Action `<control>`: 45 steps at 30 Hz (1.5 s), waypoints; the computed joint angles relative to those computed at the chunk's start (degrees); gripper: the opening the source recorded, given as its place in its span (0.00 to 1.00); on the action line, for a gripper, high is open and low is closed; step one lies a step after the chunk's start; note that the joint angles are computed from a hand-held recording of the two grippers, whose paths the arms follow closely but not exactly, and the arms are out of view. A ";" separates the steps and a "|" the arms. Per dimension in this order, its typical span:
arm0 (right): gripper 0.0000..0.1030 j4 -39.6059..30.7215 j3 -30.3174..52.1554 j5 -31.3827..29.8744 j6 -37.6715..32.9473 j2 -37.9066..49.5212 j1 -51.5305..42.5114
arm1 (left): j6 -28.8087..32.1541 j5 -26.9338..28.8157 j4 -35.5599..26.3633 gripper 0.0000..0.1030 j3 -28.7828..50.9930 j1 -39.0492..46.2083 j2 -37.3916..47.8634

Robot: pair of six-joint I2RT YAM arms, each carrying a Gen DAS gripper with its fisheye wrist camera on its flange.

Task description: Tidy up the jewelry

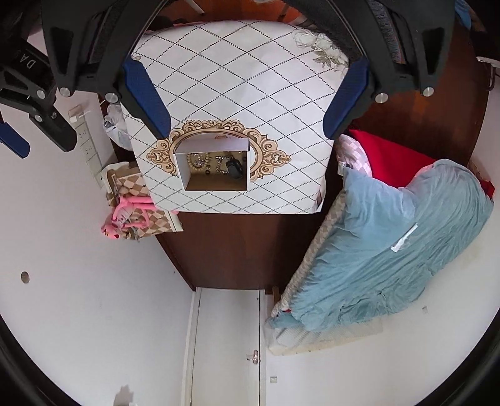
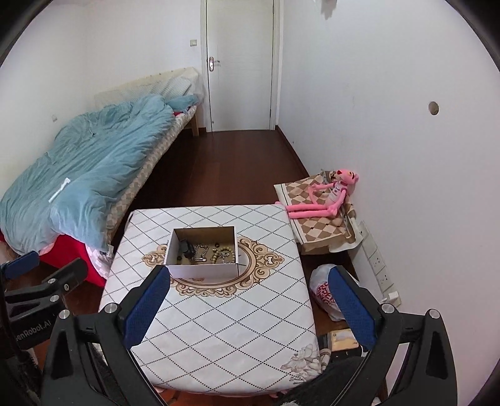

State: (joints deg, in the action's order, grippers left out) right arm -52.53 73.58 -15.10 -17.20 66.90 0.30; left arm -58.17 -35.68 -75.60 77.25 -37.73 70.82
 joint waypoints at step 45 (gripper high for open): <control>0.99 4.60 14.80 10.74 3.97 28.75 10.38 | 18.89 13.33 14.46 0.97 1.33 21.17 12.97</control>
